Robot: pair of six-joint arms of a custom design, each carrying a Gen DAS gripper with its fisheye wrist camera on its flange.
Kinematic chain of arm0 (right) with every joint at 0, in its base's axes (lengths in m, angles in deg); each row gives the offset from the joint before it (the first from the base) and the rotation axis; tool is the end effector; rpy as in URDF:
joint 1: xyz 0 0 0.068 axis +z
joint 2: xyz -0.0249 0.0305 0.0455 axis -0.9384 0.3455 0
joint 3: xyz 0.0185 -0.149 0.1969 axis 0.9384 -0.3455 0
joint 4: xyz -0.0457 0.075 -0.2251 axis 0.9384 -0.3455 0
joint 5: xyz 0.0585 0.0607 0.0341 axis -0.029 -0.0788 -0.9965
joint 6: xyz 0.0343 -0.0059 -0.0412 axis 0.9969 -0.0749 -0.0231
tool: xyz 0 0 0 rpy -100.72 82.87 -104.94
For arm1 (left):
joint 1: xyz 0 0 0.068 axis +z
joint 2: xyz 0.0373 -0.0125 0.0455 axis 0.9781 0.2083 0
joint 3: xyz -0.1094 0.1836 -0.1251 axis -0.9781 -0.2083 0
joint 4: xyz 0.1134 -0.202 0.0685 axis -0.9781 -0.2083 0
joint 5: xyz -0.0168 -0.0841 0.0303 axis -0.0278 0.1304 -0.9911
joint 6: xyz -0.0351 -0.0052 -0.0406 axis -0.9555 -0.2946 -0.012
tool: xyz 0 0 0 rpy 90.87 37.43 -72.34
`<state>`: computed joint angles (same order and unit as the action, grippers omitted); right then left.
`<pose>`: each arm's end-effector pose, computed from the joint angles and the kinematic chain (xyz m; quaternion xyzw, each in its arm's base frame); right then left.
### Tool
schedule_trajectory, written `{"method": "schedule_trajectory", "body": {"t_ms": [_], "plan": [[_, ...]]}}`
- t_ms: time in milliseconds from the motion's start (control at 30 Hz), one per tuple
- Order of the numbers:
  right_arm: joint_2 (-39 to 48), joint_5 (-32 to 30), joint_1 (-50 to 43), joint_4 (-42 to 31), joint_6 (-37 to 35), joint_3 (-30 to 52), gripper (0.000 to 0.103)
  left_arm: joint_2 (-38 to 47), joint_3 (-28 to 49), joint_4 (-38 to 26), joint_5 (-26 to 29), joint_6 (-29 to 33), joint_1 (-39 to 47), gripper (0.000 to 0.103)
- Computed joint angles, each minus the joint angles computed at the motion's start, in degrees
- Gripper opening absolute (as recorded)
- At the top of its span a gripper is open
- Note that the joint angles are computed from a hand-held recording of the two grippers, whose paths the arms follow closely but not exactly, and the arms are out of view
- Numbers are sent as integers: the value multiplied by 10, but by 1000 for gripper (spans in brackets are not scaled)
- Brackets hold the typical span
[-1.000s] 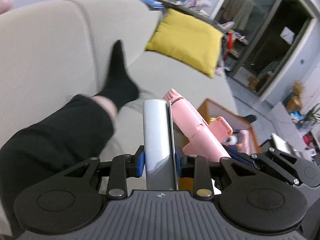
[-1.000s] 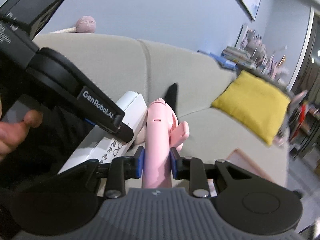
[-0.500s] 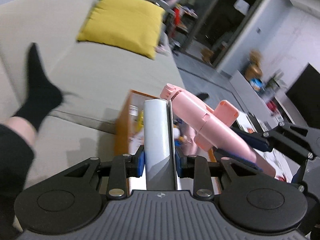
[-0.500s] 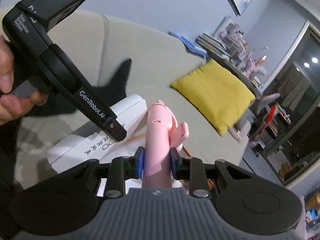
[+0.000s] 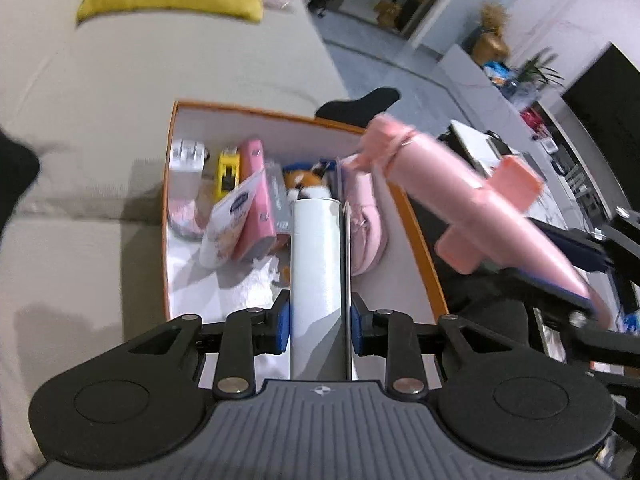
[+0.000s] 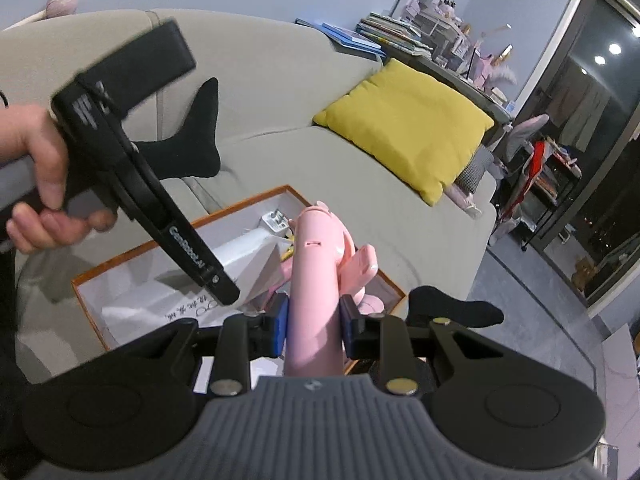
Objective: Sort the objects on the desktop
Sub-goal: 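Lower the white box into the orange-rimmed box and open the left tool, then withdraw left tool while right tool carries pink selfie stick over the box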
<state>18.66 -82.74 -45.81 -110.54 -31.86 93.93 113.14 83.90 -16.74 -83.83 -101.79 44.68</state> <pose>0.2461 0.1152 0.2679 -0.4677 0.7743 0.0309 0.4252 0.2303 -0.1520 0.2122 -0.0660 0.9478 -0.1964 0.2426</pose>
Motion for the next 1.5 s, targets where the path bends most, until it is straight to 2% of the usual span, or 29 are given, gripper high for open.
{"method": "schedule_trajectory", "body": {"t_ms": [67,200,300,433,600,733,867,967,1000,1067,1100,1300,1433,1500], "plan": [[6,-7,-10,7,-3,-4,28,18,-2,12,-2,-37,-1,32],[20,-27,-27,13,-1,-9,28,51,-7,28,-41,-136,-18,33],[34,-40,-35,18,-4,-10,28,71,-3,33,-57,-149,-27,32],[49,-52,-46,24,-3,-9,28,93,-9,56,-21,-159,-19,33],[60,-62,-56,27,3,-10,28,115,-3,68,19,-153,4,33],[64,-68,-60,31,2,-13,28,138,11,57,58,-122,25,33],[64,-68,-62,27,1,-15,28,182,52,30,59,-87,21,34],[54,-70,-67,21,-2,-21,28,183,53,19,46,-76,12,36],[52,-70,-68,20,-3,-22,28,183,57,11,43,-68,10,37],[49,-71,-71,19,-6,-25,28,181,68,-12,30,-51,5,54],[49,-71,-71,17,-7,-25,28,178,73,-21,19,-42,-1,55],[36,-73,-70,11,-13,-35,28,168,101,-80,-44,-5,-38,54],[26,-81,-75,5,-17,-39,28,177,129,-128,-85,21,-61,39],[25,-84,-76,2,-18,-40,28,176,125,-127,-82,34,-57,36]]}}
